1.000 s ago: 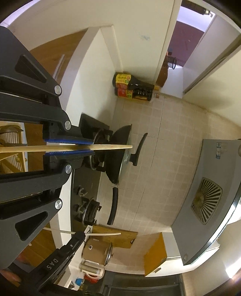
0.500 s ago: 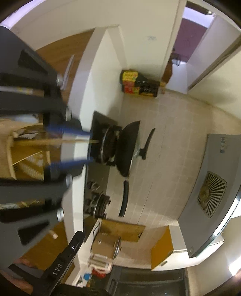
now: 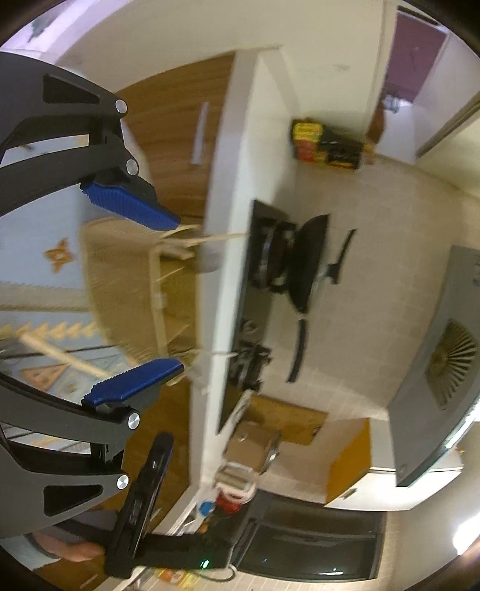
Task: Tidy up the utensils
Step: 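Open both tools to release the chopsticks and move back to the table, then grasp a clear spoon with the left tool while the right tool grasps a chopstick pair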
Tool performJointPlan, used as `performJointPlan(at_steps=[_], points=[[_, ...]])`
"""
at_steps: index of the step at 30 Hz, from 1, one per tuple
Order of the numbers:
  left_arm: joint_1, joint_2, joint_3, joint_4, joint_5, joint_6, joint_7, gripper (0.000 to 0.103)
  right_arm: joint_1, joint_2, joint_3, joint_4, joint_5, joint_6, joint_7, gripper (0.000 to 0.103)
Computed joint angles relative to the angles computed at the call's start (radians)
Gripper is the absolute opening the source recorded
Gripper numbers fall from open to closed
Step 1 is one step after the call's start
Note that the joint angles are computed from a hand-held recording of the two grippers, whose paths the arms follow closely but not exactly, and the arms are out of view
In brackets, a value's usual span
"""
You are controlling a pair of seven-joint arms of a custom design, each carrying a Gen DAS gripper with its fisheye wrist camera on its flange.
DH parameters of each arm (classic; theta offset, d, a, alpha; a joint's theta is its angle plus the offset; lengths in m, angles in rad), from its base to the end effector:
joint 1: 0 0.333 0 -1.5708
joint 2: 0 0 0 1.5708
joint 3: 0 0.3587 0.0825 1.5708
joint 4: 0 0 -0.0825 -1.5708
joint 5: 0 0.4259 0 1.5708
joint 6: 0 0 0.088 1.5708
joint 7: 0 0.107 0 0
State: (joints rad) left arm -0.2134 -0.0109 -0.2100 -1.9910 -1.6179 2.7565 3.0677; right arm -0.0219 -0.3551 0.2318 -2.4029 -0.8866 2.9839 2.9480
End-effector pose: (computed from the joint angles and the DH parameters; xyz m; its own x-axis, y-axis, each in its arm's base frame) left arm 0.5845 -0.2186 0.5443 -0.6488 -0.7171 0.2546 -0.4302 0.0696 -0.9000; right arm 0.4738 0.1674 0.5509 -0.1713 -0.9483 -0.2671 -0.5093 0.3174 -0.7999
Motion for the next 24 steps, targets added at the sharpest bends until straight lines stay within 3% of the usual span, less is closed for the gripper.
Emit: performJointPlan(at_steps=[2,5,9,14,18,22,24], points=[[0.001,-0.02,0.003,-0.04,0.118,-0.026,-0.1,0.07,0.109,0.017,-0.068,-0.002,0.144,-0.064,-0.121,0.055],[0.004,-0.042,0.009,-0.101,0.311,-0.085,-0.253,0.07,0.215,0.05,-0.128,0.006,0.334,-0.152,-0.265,0.055],[0.003,-0.039,0.012,-0.154,0.532,-0.153,-0.433,0.068,0.261,0.082,-0.152,0.004,0.483,-0.191,-0.342,0.055],[-0.008,-0.015,0.0,-0.188,0.715,-0.193,-0.572,0.064,0.273,0.116,-0.152,0.016,0.573,-0.219,-0.386,0.054],[-0.033,0.001,-0.025,-0.209,0.868,-0.156,-0.654,0.063,0.269,0.134,-0.15,0.024,0.607,-0.239,-0.375,0.051],[-0.06,0.018,-0.043,-0.234,1.043,-0.087,-0.771,0.05,0.283,0.146,-0.174,0.019,0.695,-0.245,-0.4,0.039],[-0.071,0.018,-0.048,-0.253,1.095,-0.046,-0.815,0.049,0.289,0.158,-0.185,0.02,0.738,-0.239,-0.425,0.039]])
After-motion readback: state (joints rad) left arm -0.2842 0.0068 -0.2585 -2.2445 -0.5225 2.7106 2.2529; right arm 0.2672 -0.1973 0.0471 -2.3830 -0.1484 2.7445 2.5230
